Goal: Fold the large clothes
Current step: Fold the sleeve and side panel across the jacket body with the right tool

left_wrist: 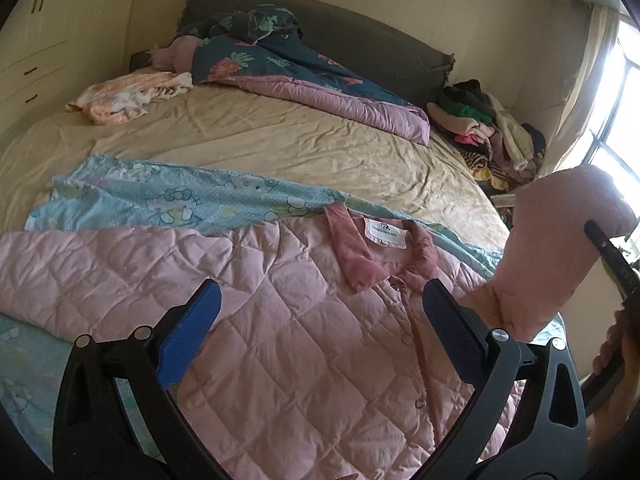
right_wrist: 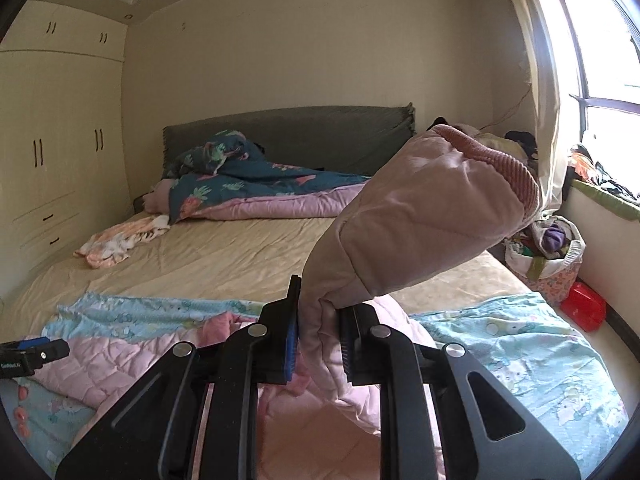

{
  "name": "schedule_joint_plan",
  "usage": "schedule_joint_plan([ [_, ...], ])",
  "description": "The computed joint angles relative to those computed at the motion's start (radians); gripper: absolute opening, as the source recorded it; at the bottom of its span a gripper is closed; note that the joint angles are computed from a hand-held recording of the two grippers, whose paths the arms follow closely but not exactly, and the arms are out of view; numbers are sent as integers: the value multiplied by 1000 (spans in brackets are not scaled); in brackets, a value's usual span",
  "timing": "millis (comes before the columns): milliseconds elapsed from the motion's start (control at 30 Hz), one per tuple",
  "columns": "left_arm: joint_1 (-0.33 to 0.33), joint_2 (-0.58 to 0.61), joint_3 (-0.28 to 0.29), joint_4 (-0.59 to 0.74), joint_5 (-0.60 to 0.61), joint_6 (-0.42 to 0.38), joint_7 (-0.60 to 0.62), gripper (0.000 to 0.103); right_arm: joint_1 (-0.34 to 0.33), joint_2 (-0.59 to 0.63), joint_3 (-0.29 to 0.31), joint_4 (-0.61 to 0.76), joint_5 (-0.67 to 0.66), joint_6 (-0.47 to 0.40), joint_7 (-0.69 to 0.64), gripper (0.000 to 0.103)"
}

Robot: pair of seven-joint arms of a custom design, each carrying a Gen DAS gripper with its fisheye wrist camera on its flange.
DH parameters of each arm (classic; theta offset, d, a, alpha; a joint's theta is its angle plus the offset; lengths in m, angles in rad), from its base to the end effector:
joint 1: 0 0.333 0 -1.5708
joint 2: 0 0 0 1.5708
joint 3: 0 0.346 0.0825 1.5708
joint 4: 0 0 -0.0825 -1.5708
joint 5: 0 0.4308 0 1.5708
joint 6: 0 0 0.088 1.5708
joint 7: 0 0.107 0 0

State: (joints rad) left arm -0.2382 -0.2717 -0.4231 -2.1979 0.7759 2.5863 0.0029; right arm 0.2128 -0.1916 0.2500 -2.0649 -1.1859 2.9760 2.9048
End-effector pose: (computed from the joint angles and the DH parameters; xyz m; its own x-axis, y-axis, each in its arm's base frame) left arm 0.4218 -0.3674 0.5648 0.1864 -0.9359 0.2990 -0.5915 -0.3499 -0.7264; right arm 0.4812 0.3242 0.6211 0.2579 -0.9653 -0.0411 -0.3490 -0.0534 -0.9356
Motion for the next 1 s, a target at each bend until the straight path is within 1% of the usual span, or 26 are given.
schedule_joint_plan([
  [133, 14, -11, 9, -34, 2, 56, -41, 95, 18, 38, 3, 22, -11, -2, -3, 16],
  [233, 34, -21, 14, -66, 0, 118, -74, 95, 49, 78, -1, 45, -36, -13, -9, 16],
  [367, 66, -17, 12, -94, -3, 194, -110, 95, 111, 133, -23, 68, -42, -34, -58, 16],
  [433, 82, -11, 15, -109, -11, 256, -122, 95, 144, 167, -36, 83, -41, -43, -82, 16],
  [500, 94, -5, 8, -112, -17, 274, -113, 95, 178, 195, -49, 96, -51, -60, -98, 16],
  [633, 111, 12, 7, -123, -45, 333, -100, 95, 245, 250, -72, 118, -48, -96, -172, 16],
  [700, 139, 14, -6, -138, -39, 385, -132, 95, 270, 262, -88, 113, -53, -92, -199, 16],
  [767, 173, 18, -26, -146, -31, 428, -159, 95, 287, 281, -95, 109, -13, -78, -253, 18],
  [833, 190, 25, -36, -153, -45, 456, -163, 95, 305, 300, -101, 109, 31, -74, -299, 19],
  [900, 209, 38, -49, -157, -56, 493, -161, 95, 323, 322, -103, 104, 95, -63, -373, 23],
  [967, 233, 60, -66, -163, -74, 556, -161, 95, 342, 345, -101, 105, 173, -65, -471, 27],
  [1000, 237, 68, -71, -164, -91, 569, -149, 95, 351, 353, -102, 107, 206, -67, -509, 28],
])
